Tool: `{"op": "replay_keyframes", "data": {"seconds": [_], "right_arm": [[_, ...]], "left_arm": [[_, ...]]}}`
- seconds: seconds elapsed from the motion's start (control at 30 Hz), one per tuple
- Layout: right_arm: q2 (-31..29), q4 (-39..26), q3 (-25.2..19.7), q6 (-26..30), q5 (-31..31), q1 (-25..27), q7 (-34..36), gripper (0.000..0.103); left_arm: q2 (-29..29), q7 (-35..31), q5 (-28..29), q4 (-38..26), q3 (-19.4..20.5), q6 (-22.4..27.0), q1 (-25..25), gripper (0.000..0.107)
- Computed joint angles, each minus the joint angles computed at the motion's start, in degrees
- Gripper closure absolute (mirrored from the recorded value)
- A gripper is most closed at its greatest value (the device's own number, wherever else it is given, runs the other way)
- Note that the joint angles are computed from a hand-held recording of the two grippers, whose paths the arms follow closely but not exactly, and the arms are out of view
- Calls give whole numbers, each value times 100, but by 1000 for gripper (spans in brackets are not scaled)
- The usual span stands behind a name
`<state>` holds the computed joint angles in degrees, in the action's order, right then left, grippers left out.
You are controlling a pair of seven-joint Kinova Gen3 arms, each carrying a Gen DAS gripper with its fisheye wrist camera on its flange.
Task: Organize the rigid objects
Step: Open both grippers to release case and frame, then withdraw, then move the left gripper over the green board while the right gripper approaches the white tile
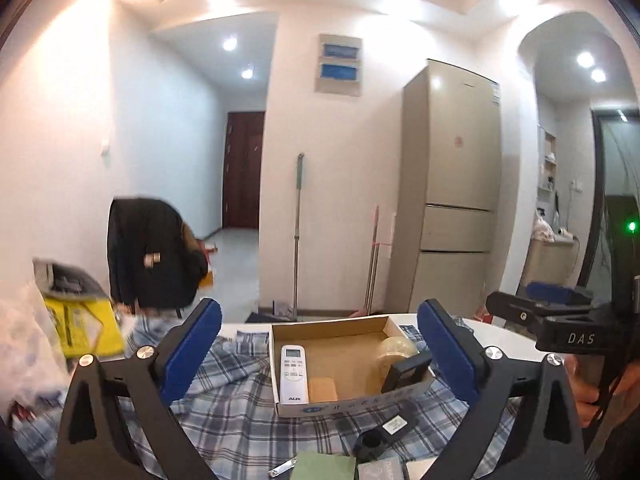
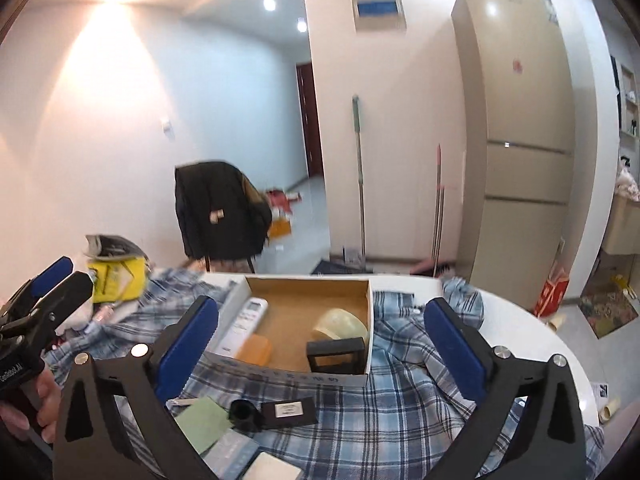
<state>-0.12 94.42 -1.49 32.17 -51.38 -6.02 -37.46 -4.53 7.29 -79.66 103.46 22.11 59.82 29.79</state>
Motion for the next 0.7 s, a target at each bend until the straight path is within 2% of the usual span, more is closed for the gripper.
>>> {"op": "replay_keyframes", "data": {"seconds": [0.1, 0.27, 0.33, 0.5, 0.57, 0.7], "right_arm": [[-226, 312, 89, 32, -522, -13, 512, 0], [-465, 650, 359, 445, -1020, -97, 1023, 0], [-497, 769, 389, 463, -1121, -149, 1216, 0], [-495, 1054, 370, 247, -1140, -251, 1452, 0], [-417, 1095, 364, 243, -1098, -261, 1471, 0], [-251, 1126, 250, 156, -898, -235, 1372, 0]], "left_arm": [[-55, 100, -10, 28, 150, 282, 117, 5], [-128, 207, 90, 110, 332, 482, 231, 5], [-51, 261, 134, 86, 417, 705, 303, 5], [108, 545, 89, 307, 357, 899, 564, 5], [148, 668, 80, 433, 344, 836, 550, 5], [141, 719, 241, 601, 62, 345, 526, 5]]}}
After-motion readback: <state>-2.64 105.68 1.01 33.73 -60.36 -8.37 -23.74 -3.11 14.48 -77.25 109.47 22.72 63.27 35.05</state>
